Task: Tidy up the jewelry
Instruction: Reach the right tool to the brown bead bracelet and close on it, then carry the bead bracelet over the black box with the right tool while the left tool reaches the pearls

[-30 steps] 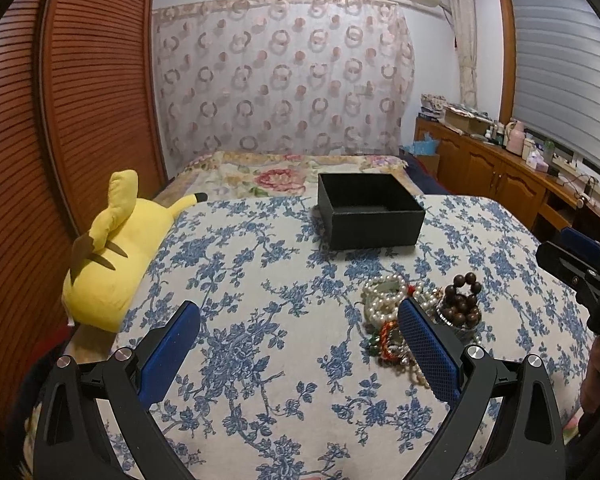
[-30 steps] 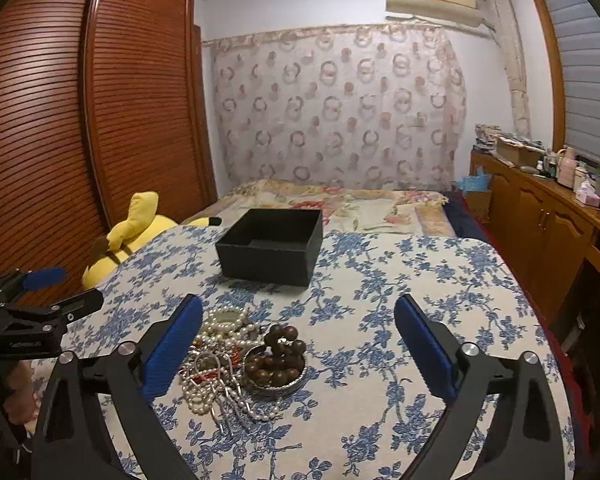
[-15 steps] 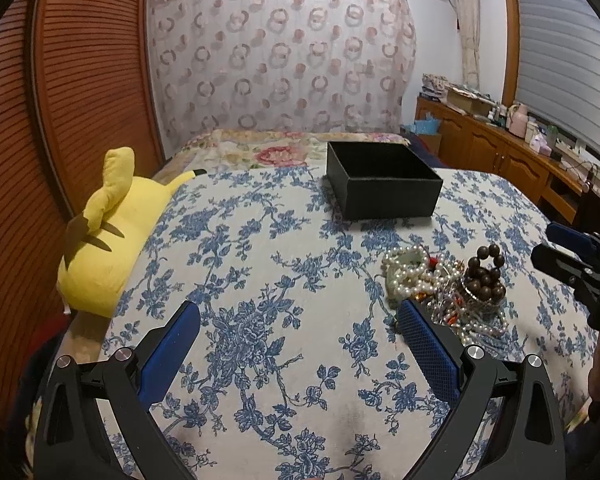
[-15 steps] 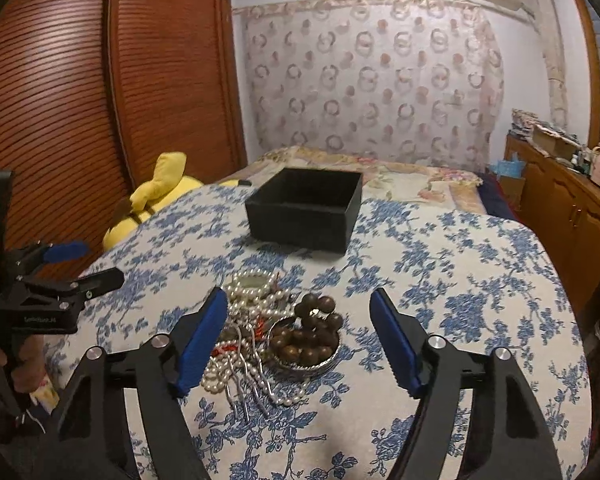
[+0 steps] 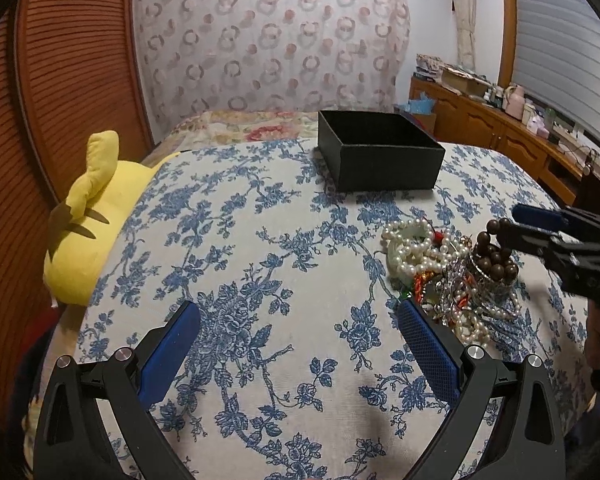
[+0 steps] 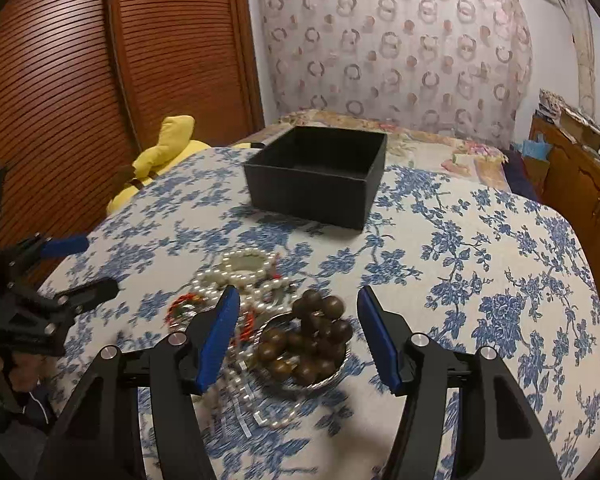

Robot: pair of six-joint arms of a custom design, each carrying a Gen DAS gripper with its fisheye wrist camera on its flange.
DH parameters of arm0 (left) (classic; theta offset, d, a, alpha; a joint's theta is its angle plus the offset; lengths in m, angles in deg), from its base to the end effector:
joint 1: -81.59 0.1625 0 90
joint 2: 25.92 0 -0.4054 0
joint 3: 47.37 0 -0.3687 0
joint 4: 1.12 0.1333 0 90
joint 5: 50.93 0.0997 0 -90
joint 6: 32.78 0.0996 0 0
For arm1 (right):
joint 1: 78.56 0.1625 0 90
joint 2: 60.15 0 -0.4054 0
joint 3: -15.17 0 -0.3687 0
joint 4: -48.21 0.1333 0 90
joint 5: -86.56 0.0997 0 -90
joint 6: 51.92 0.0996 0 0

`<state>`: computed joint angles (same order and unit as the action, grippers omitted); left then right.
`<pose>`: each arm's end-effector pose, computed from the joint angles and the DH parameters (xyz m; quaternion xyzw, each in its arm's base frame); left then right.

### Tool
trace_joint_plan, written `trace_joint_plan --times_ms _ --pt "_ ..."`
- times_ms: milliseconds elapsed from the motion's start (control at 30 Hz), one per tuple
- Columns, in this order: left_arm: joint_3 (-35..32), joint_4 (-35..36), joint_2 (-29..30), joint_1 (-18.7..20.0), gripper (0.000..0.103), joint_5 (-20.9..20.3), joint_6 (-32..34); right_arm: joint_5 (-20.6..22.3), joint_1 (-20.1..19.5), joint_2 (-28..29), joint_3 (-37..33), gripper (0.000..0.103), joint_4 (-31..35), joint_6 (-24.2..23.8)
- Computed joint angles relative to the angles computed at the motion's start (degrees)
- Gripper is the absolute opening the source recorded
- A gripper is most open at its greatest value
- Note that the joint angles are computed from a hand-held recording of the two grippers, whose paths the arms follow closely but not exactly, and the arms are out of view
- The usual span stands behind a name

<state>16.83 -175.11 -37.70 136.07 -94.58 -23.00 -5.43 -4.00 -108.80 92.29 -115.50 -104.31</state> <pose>-0.2643 -0.7238 -0.0533 0.2419 0.8576 -0.3281 0.3135 -0.0699 -0.7409 0.2918 0.2861 -0.8775 0.3102 0.2279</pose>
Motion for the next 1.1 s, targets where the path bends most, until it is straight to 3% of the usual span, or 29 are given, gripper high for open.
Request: trace_joint_plan --times_ms 200,300,367,433,1100 --pt "-0.94 1.90 0.49 0.18 0.095 -1.06 -0.48 -1.38 -0.10 1.50 -4.09 0.058 6.24 1.20" --pt "-1.24 2.56 0.63 0.26 0.095 -1.38 -0.61 -1.90 -0.28 1.67 -4.59 0.045 6.94 1.64" --pt "-1.34 2.94 0.70 0.26 0.095 -1.53 -0.70 -2.05 -0.37 1.49 -4.52 0.025 7.01 1.63" --pt "-1.33 3.13 0.69 0.26 0.095 -1.68 -0.76 -1.68 -0.38 1.09 -4.24 0.015 6.95 0.88" --pt "-4.63 5.77 1.62 0.73 0.095 -4.02 0.05 6.36 2.28 -5.70 1.14 0.015 2.02 -5.15"
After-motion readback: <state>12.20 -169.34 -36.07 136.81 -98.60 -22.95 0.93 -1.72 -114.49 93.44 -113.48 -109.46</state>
